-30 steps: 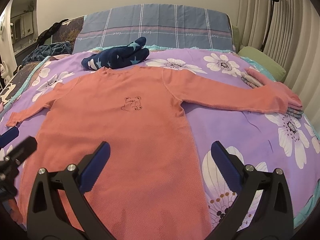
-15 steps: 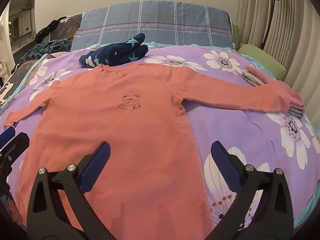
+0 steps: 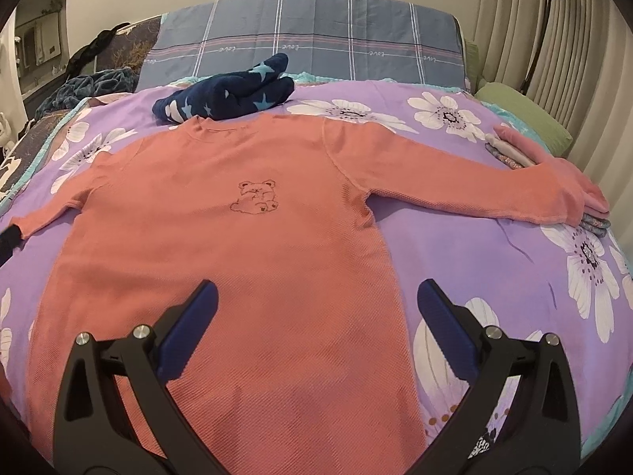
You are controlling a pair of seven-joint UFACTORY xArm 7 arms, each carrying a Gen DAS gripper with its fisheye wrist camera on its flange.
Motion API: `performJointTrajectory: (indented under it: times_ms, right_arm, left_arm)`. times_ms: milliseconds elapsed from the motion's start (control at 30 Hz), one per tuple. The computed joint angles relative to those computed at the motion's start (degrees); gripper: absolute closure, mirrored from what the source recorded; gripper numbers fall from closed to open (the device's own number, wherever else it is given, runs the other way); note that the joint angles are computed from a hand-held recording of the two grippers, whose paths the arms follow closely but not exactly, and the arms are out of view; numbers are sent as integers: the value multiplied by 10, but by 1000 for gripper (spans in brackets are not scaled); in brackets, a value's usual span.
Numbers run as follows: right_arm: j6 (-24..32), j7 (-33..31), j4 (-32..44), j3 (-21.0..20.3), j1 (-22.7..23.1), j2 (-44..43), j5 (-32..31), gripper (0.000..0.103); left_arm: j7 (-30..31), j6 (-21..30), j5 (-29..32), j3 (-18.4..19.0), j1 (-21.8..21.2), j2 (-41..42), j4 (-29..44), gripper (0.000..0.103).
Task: Fold small clothes
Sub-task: 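Grasp a coral sleeve cuff with the left tool and fold it across the body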
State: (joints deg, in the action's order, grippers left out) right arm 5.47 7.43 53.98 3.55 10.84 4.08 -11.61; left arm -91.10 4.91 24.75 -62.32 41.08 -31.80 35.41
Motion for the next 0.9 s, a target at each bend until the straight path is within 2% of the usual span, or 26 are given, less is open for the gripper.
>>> performJointTrajectory:
  times_ms: [67,100,133,200,233,267,333,400,533,600,667,700,733,833,900]
  right_arm:
    - [-1,15,6,-7,3,6,-17,2]
    - [0,25,10,-10,6,10,-27,2]
    - [2,31,14,-12,7,14,-33,2]
    - [7,32,24,-12,8,24,-33,2]
    - [11,30,28,-12,8,29,-31,2]
    - [14,29,32,-13,8,33,-31,2]
    - [19,31,41,-15,12,42,-35,2]
    - [22,36,49,-20,17,50,-41,2]
    - [25,49,61,-29,24,60,-52,2]
    - [27,52,66,-29,25,64,-52,2]
    - [27,47,68,-27,22,68,-47,2]
    - [26,46,69,-27,22,70,-46,2]
    - [28,47,71,-30,24,73,-48,2]
    - [31,42,75,-29,21,79,-42,2]
    - [33,41,78,-30,20,82,-37,2]
  left_arm:
    - [-18,-46,-26,63,-25,1,-58,24]
    - [-19,-70,-39,90,-34,11,-81,30]
    - [-23,-110,-62,137,-54,31,-118,40]
    - [-38,-195,-104,203,-68,63,-177,53]
    - [-36,-215,-112,215,-65,70,-190,55]
    - [-32,-211,-122,228,-61,66,-202,55]
    - [-21,-154,-140,240,-53,44,-210,55]
    - [-16,-117,-160,236,-39,34,-213,55]
    - [-5,-169,-196,183,55,46,-227,55]
    - [3,-144,-199,164,83,36,-215,56]
    - [28,-113,-205,114,144,39,-186,72]
    - [38,-106,-191,96,175,50,-171,96]
    - [41,-121,-181,80,200,65,-164,102]
    - [59,-129,-183,66,217,83,-132,102]
    - [80,-107,-170,45,225,66,-93,102]
